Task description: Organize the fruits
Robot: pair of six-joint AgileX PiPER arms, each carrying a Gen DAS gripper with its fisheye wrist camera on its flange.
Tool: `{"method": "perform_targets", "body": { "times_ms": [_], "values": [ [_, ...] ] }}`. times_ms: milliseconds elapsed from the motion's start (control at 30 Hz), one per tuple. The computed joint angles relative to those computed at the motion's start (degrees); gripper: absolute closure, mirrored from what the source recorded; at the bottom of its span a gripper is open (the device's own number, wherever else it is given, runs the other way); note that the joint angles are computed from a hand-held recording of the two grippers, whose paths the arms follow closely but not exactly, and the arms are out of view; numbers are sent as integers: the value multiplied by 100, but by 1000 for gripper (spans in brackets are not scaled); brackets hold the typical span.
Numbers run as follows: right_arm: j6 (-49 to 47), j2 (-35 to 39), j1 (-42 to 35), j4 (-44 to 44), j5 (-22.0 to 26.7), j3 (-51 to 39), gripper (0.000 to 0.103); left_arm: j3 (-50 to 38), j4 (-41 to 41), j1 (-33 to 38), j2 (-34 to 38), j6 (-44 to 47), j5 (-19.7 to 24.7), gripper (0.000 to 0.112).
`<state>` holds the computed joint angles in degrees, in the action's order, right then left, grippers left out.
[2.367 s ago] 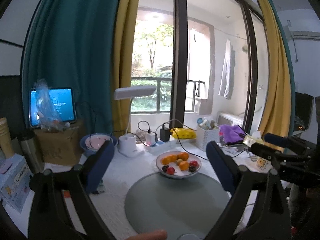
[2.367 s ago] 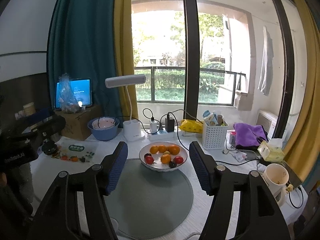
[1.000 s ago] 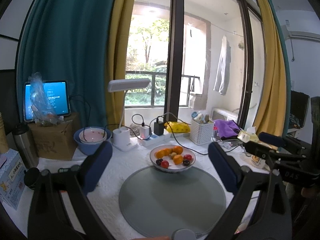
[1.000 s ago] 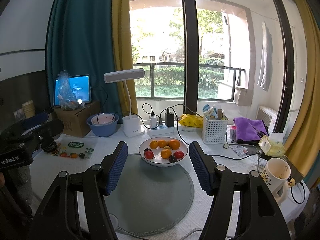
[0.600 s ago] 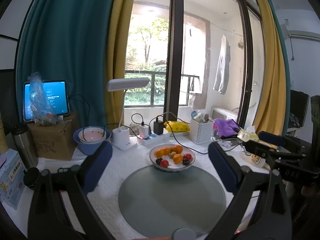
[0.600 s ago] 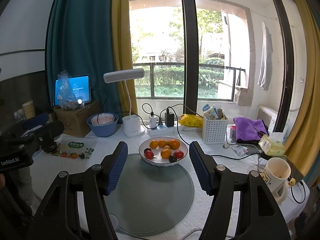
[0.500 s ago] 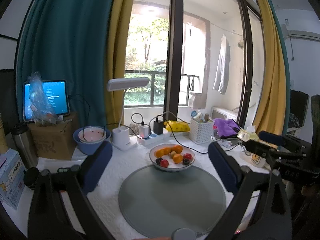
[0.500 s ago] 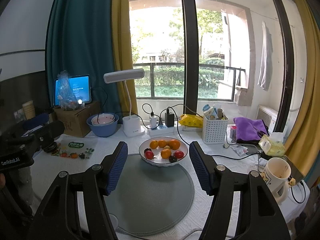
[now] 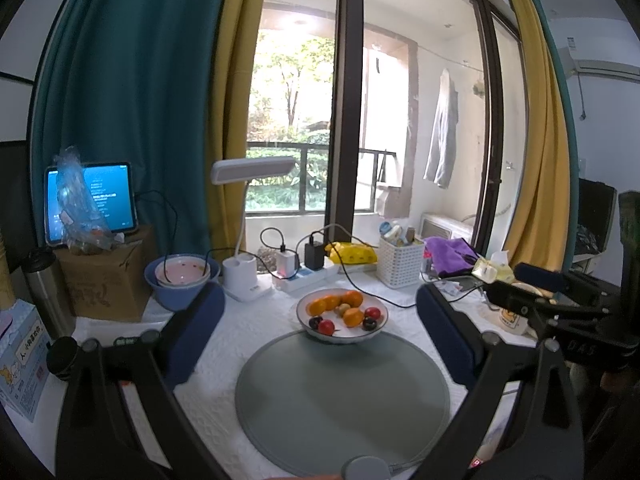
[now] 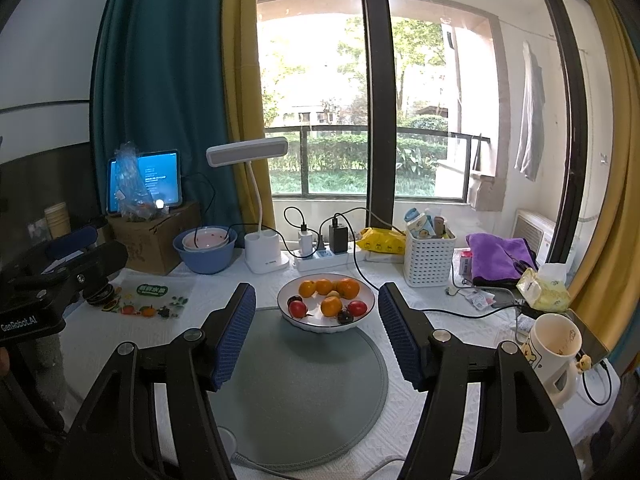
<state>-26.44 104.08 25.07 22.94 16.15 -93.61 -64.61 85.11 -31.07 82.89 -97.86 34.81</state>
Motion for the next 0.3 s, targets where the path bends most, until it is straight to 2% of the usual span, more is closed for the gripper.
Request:
{"method": "perform_targets", "body": {
  "times_ms": [300],
  "values": [
    [17, 6, 24, -13, 15, -3, 36, 16, 33, 2, -15, -7, -60, 15]
  ]
}}
